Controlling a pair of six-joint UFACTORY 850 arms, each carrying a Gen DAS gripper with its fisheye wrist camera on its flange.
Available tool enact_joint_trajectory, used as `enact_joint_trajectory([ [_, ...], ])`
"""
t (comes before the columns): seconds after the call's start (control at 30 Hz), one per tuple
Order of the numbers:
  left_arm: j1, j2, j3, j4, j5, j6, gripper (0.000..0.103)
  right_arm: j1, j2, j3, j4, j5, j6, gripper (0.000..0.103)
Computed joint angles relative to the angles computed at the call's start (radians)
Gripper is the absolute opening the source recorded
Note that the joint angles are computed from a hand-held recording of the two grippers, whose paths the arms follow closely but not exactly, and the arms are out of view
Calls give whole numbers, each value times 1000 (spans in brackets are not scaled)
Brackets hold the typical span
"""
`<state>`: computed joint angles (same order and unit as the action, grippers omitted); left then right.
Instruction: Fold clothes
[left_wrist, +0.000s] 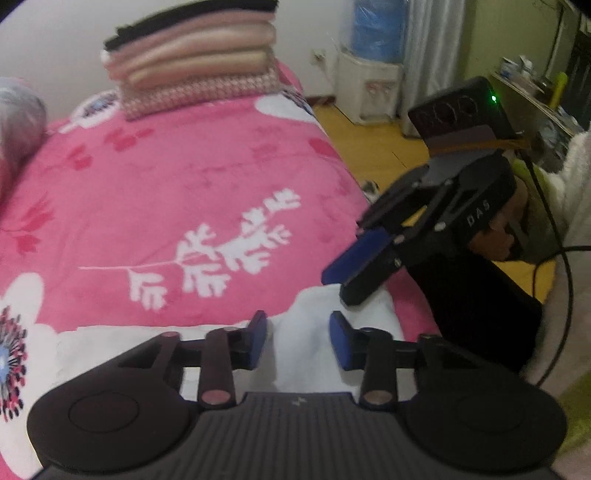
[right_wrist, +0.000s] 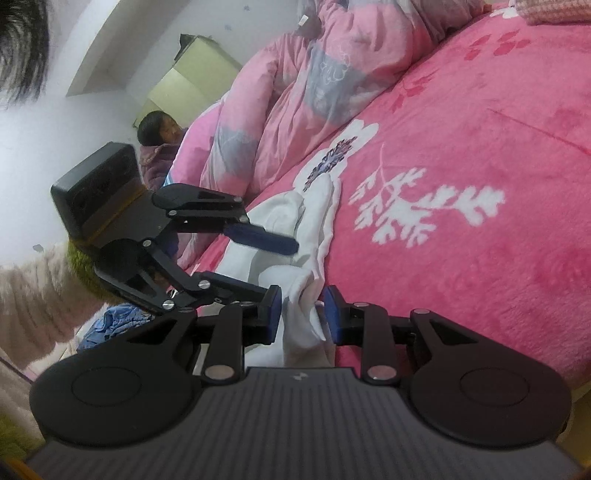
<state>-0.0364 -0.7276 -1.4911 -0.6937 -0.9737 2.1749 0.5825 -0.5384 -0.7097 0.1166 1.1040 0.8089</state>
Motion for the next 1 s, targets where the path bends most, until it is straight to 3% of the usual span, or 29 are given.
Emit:
enact_joint_trajectory([
  [0.1, -12, -13, -22, 42, -8, -23, 31, 5, -1, 5, 21, 17, -17, 25],
  [0.27, -20, -35, -64, 85, -50, -102, 11, 24, 0, 16, 77, 39, -69, 25],
  [0.4, -23, -47, -90, 115, -70, -172, 6, 73, 28, 30, 178, 61, -257, 26],
  [0.5, -24, -80, -146, 146, -124, -286, 4, 116, 46, 30, 230, 78, -453, 37],
  [0.53, -25, -91, -163, 155, -141, -320, 4, 128, 47, 23, 245, 70, -517, 41],
  [0.73, -32, -141, -249, 208, -239, -460, 3, 162, 23, -40, 309, -16, -799, 44],
  [0.9, -39, -185, -321, 246, -334, -557, 3, 161, 17, -59, 312, -75, -845, 44],
  [1.0, -39, -187, -325, 245, -352, -565, 3, 156, 19, -61, 307, -99, -831, 44],
])
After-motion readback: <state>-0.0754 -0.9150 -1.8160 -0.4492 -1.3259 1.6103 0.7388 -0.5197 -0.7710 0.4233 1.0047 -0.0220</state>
